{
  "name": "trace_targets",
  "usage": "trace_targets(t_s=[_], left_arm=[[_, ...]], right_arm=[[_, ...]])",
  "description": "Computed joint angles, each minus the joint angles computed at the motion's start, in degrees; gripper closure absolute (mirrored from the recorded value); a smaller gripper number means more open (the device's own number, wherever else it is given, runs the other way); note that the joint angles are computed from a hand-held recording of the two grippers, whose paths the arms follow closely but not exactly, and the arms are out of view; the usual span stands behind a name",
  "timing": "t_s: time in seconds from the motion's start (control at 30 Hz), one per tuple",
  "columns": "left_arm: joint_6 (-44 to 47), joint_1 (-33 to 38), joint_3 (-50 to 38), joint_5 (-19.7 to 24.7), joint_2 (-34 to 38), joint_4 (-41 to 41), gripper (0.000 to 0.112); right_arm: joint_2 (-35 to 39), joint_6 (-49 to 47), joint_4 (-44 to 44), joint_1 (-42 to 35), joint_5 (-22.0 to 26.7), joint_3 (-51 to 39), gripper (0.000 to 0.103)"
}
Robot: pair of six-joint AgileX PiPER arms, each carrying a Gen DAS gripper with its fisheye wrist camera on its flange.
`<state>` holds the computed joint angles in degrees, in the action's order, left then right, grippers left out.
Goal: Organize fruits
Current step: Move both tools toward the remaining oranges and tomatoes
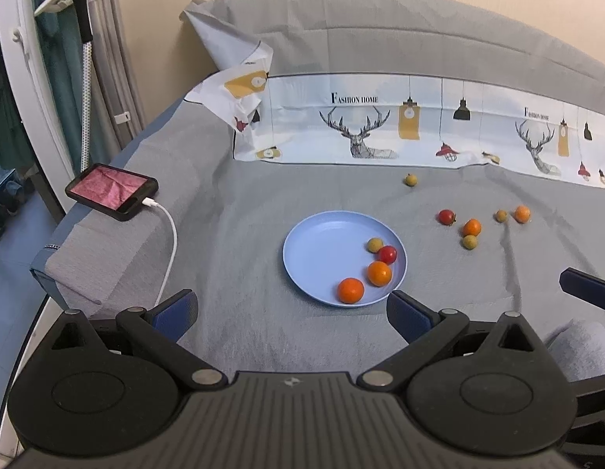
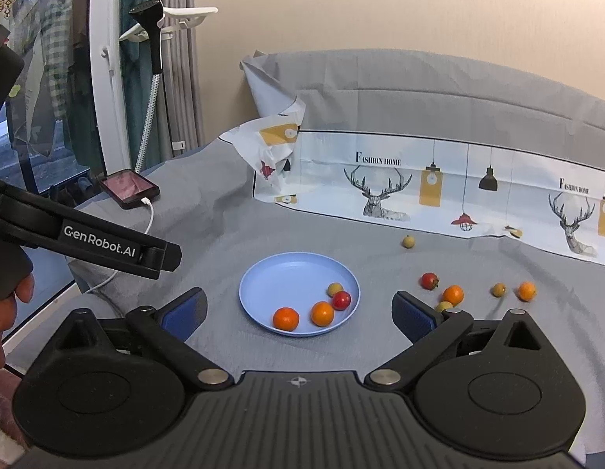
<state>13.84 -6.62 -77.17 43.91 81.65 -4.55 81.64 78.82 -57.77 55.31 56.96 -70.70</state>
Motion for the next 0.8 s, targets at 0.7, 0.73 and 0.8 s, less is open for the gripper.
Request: trace_targets(t_s=[0.7, 0.73, 0.8], left_arm=[[-9.8, -15.5, -34.6, 12.7, 30.6, 8.9, 0.010], [-9.8, -16.7, -40.0, 15.0, 34.4, 8.5, 0.010], [-10.2, -18.9, -51.5, 20.1, 42.0, 8.2, 0.010]], right_arm=[[-2.2, 5.5, -0.1, -22.2, -9.3, 11.2, 0.003], [-2.3, 6.1, -0.8, -24.6, -10.1, 12.1, 0.003], [-1.6, 5.9, -1.4, -31.1, -12.6, 13.4, 0.003]])
